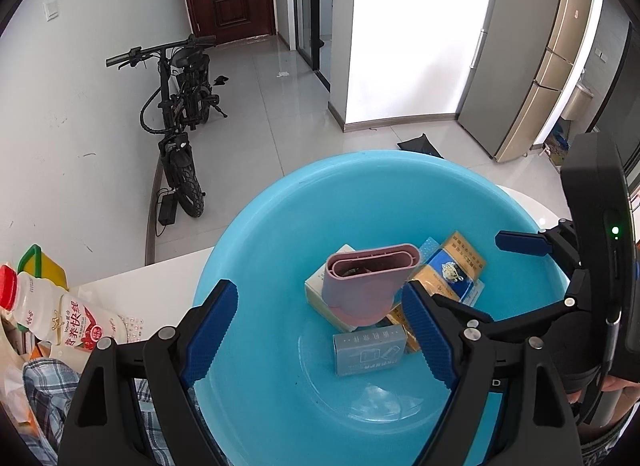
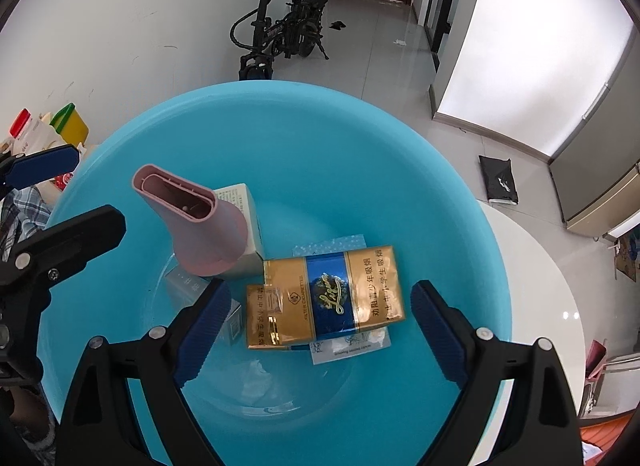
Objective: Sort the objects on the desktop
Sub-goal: 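Lower the Liqun box into the basin and open the right tool, then withdraw both open tools up from the basin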
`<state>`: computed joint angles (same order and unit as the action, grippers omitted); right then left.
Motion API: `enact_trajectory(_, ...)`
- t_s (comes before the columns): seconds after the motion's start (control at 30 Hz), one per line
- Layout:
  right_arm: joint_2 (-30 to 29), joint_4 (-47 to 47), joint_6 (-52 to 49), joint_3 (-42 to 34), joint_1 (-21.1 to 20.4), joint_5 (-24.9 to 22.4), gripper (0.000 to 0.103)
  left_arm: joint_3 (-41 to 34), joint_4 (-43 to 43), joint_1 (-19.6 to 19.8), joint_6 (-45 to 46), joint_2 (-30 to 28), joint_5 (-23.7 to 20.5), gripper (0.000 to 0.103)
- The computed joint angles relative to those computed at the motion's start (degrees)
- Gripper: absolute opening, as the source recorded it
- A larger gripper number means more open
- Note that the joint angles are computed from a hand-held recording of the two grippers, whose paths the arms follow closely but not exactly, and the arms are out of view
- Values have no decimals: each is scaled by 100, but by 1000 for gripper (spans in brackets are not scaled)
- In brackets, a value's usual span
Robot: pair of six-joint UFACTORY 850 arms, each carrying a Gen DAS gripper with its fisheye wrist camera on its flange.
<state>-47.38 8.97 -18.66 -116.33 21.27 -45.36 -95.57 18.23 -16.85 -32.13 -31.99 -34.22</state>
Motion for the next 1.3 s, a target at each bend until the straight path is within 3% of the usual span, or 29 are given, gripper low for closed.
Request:
enact_trajectory(0.2,144,231,-161,138,-11,138,91,410,194,-30,-500,266,172,86)
enact_trajectory(0.33,136,823,-429,136,-114,32,91,471,239,-54,-780,267,-104,86)
enact_trajectory(0.47,88,1552,-661,85,-258,-188,91,906,-178,27,-689,534,199,86)
enact_trajectory(0.53,202,1362,-533,243,-236,-51,91,1172,-305,79,-840,724,418,86)
enact_trajectory(0.6,304,887,-306,378,-159,103,91,1314,-17,54,-1312,851,369,86)
enact_trajectory(0.67,470,789,-388,597,-155,216,91,1435,399,-9,-1772,980,272,86)
enact_trajectory(0.83,948,1197,-978,1209,-276,392,91,1839,223,-58,-1676,1420,422,86)
enact_trajectory(1.0,1438,1753,-1566,1913,-454,450,91,2269,1424,-409,-2821,1837,48,86)
enact_trajectory(1.3,2416,1653,-1989,3424,-520,1349,91,3272,1879,-885,-3365,2591,-116,86)
